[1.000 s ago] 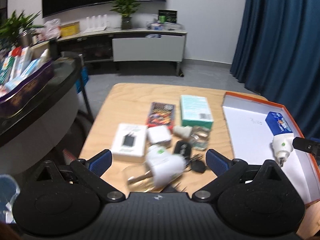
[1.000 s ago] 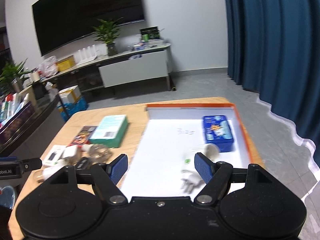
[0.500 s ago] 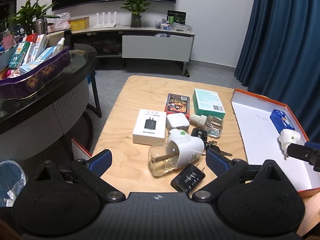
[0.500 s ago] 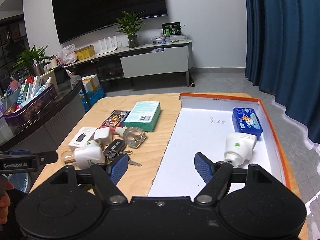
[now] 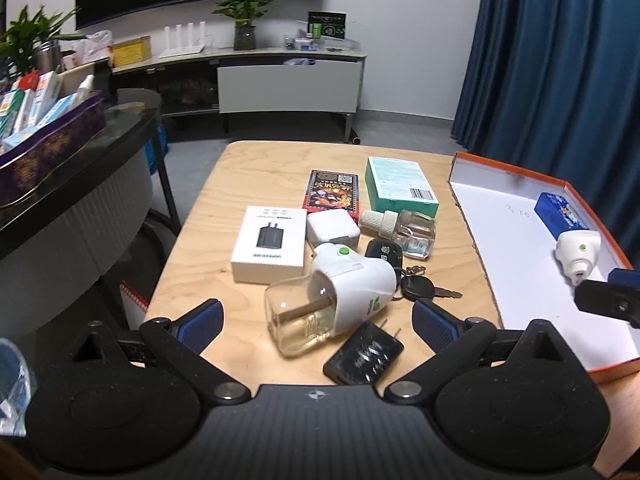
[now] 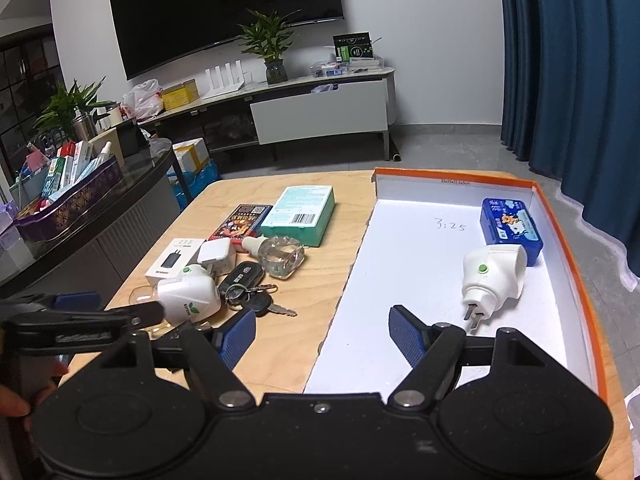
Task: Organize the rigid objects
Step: 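Grasp the second white plug adapter with the left gripper, then grasp the green bandage box with the right gripper while the left gripper holds the adapter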
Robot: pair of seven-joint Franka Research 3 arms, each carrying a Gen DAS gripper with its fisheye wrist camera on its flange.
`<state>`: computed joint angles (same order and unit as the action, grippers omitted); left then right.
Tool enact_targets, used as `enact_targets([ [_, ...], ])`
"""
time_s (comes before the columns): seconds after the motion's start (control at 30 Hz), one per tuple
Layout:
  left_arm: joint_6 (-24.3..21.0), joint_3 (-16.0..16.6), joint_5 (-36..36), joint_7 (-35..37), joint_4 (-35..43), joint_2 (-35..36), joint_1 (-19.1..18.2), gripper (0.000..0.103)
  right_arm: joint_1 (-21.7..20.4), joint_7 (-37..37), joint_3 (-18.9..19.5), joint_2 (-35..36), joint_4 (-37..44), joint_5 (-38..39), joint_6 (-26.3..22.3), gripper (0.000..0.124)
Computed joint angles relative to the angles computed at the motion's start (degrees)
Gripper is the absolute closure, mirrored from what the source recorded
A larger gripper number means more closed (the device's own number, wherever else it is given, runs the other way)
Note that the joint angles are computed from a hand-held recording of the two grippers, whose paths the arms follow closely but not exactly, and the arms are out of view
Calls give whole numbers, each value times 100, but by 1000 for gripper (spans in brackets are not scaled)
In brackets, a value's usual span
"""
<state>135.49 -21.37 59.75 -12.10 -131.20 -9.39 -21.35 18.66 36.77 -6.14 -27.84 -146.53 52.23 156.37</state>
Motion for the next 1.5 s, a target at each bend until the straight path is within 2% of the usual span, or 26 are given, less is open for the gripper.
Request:
enact_targets([
  [0.33, 773, 318, 444, 285, 100, 518, 235, 0, -28, 7, 49, 300, 152, 13, -75, 37],
  [0.4, 815, 336, 578, 362, 168, 610, 229, 5, -34, 22, 86, 387, 202, 18, -65, 37],
  [0.53, 929, 371, 794, 375, 224, 716, 188, 38, -19, -2, 130, 527, 296, 66, -50, 37],
  [0.63, 822, 357, 883, 299, 205, 703, 127, 39, -34, 24, 179, 630, 378, 59, -68, 37],
  [0.93, 891, 263, 1041, -62, -29, 298, 105, 39, -71, 164, 298, 865, 572, -55, -101, 37],
  [1.17, 501, 175, 1104, -392, -44, 75, 200, 40, -77, 317, 425, 1422, 1226, -115, -185, 37],
  [1.3, 419, 235, 1062, -433, 5, 95, 316, 40, -126, 742, 633, 2057, 1918, -298, -267, 37],
  [1.4, 444, 247, 1266, -715, -58, 24, 395, 40, -170, 1366, 832, 2607, 2467, -645, -178, 37],
  [1.5, 379, 229, 1358, -824, -99, 10, 428, 40, -153, 2308, 977, 3139, 2975, -1511, -15, 36],
])
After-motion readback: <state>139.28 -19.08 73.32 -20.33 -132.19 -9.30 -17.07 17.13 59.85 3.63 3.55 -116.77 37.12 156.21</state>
